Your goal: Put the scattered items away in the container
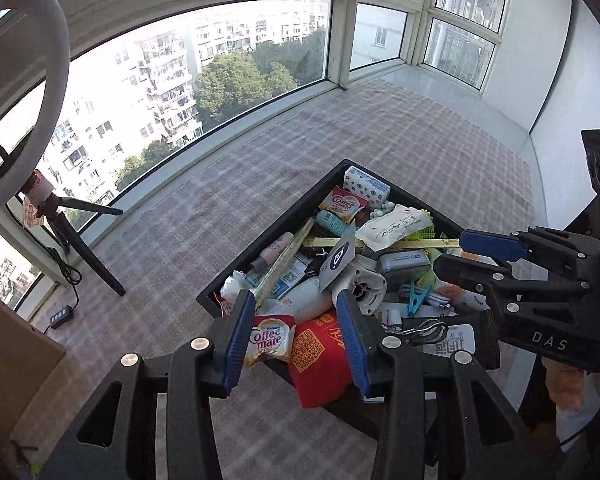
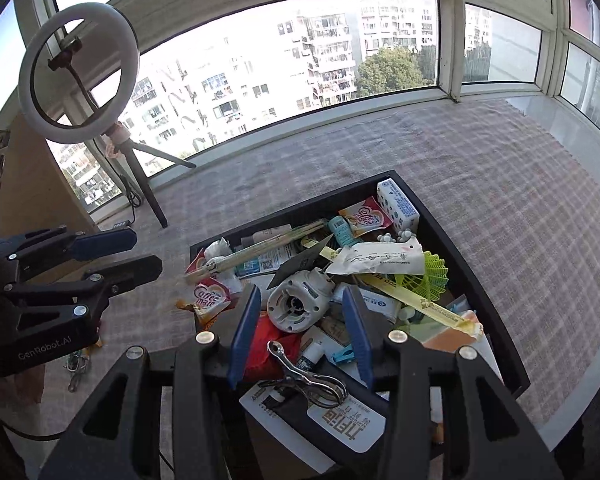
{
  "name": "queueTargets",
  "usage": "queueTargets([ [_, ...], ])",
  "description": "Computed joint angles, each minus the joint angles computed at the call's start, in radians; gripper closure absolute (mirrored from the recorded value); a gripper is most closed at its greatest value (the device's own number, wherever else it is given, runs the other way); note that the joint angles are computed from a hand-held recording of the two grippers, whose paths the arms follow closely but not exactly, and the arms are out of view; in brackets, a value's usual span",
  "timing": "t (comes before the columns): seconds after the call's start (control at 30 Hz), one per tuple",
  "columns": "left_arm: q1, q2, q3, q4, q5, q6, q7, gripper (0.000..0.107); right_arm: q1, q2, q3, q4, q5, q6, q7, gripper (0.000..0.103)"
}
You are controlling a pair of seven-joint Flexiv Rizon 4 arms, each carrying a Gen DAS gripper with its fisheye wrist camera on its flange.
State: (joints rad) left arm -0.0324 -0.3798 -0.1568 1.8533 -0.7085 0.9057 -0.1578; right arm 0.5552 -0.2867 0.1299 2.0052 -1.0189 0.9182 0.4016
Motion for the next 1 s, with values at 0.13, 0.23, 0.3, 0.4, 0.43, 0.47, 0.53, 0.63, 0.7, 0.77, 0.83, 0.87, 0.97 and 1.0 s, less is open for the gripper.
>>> queueTargets([
  [0.13, 0.057, -0.026, 0.038, -0.026, -0.019, 0.003, -0.045, 0.064, 0.016, -0.045, -0.004, -0.047, -0.014, 0.035, -0.036, 0.061],
  [0.23, 0.114, -0.043, 0.061, -0.029, -0.041, 0.025, -0.073, 0.064, 0.050, -0.091, -0.010, -0.103, -0.011, 0.012, -0.093, 0.061],
  [0.3, 0.152, -0.048, 0.077, -0.018, -0.056, 0.063, -0.087, 0.057, 0.072, -0.118, -0.017, -0.135, -0.009, 0.018, -0.109, 0.061],
  [0.4, 0.213, -0.045, 0.086, 0.026, -0.112, 0.159, -0.080, 0.052, 0.104, -0.155, -0.028, -0.180, -0.002, 0.029, -0.132, 0.060],
  [0.43, 0.233, -0.043, 0.087, 0.045, -0.135, 0.197, -0.073, 0.051, 0.115, -0.167, -0.031, -0.196, 0.005, 0.028, -0.140, 0.060],
  [0.47, 0.252, -0.041, 0.091, 0.060, -0.150, 0.222, -0.072, 0.050, 0.127, -0.179, -0.034, -0.213, 0.011, 0.028, -0.148, 0.060],
  [0.53, 0.285, -0.039, 0.107, 0.085, -0.158, 0.252, -0.090, 0.047, 0.148, -0.203, -0.039, -0.245, 0.027, 0.034, -0.161, 0.059],
  [0.63, 0.321, -0.038, 0.129, 0.119, -0.148, 0.303, -0.128, 0.042, 0.181, -0.238, -0.044, -0.293, 0.055, 0.048, -0.186, 0.058],
  [0.7, 0.354, -0.031, 0.133, 0.141, -0.152, 0.307, -0.149, 0.042, 0.212, -0.260, -0.049, -0.332, 0.077, 0.017, -0.218, 0.057],
  [0.77, 0.386, -0.025, 0.140, 0.154, -0.160, 0.282, -0.168, 0.039, 0.244, -0.278, -0.056, -0.363, 0.083, -0.009, -0.243, 0.056],
  [0.83, 0.408, -0.023, 0.149, 0.162, -0.164, 0.268, -0.183, 0.036, 0.268, -0.293, -0.059, -0.390, 0.090, -0.020, -0.263, 0.054],
  [0.87, 0.415, -0.021, 0.153, 0.168, -0.165, 0.272, -0.186, 0.036, 0.281, -0.299, -0.061, -0.402, 0.094, -0.030, -0.273, 0.054],
  [0.97, 0.433, -0.005, 0.149, 0.195, -0.179, 0.307, -0.147, 0.036, 0.327, -0.322, -0.073, -0.452, 0.092, -0.092, -0.302, 0.053],
  [1.0, 0.441, 0.005, 0.145, 0.204, -0.190, 0.308, -0.125, 0.035, 0.338, -0.329, -0.076, -0.465, 0.091, -0.105, -0.306, 0.052],
])
